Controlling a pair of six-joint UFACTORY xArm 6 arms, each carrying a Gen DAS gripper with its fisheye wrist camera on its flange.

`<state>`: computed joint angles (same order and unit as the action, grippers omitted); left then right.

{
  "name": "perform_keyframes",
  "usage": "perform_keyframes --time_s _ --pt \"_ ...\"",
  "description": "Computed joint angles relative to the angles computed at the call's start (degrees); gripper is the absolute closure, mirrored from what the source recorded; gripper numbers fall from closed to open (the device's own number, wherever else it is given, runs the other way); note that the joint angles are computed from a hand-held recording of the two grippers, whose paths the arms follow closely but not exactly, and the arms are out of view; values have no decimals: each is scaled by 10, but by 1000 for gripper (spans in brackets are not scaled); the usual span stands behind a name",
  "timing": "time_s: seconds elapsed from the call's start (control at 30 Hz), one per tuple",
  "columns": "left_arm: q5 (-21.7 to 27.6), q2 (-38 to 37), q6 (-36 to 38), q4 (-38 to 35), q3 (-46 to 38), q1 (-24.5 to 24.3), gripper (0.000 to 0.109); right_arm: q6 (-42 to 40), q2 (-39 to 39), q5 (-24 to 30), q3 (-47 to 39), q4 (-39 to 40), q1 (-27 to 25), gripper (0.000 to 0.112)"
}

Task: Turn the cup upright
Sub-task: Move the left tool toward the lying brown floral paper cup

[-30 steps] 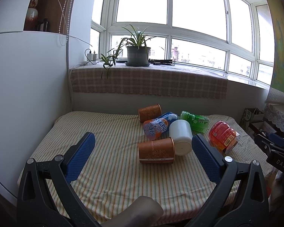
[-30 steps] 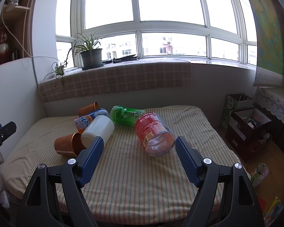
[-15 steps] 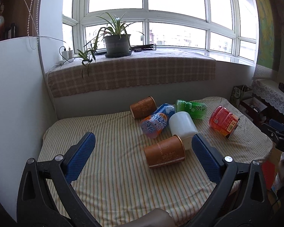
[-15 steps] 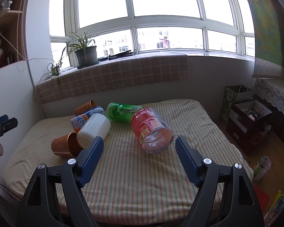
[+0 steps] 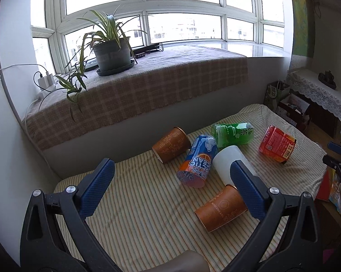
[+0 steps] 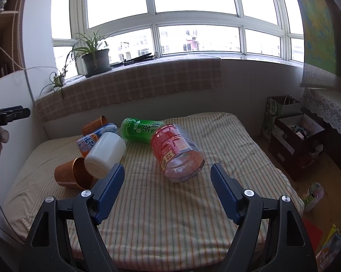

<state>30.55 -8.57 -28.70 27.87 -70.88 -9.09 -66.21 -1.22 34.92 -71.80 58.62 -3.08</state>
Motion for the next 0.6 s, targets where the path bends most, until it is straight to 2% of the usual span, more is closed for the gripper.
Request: perform_keyframes --time_s 0.1,0.27,0.4,0.6 --pt "11 53 113 -88 -55 9 6 16 6 -4 -4 -17 -1 34" --pt "69 156 222 -179 -167 27 8 39 22 -28 -13 -44 -3 34" --pt "115 239 278 -208 -261 38 9 64 54 -39 -41 -83 1 34" --pt "219 372 371 -259 -437 52 12 136 117 -26 -115 -129 12 34"
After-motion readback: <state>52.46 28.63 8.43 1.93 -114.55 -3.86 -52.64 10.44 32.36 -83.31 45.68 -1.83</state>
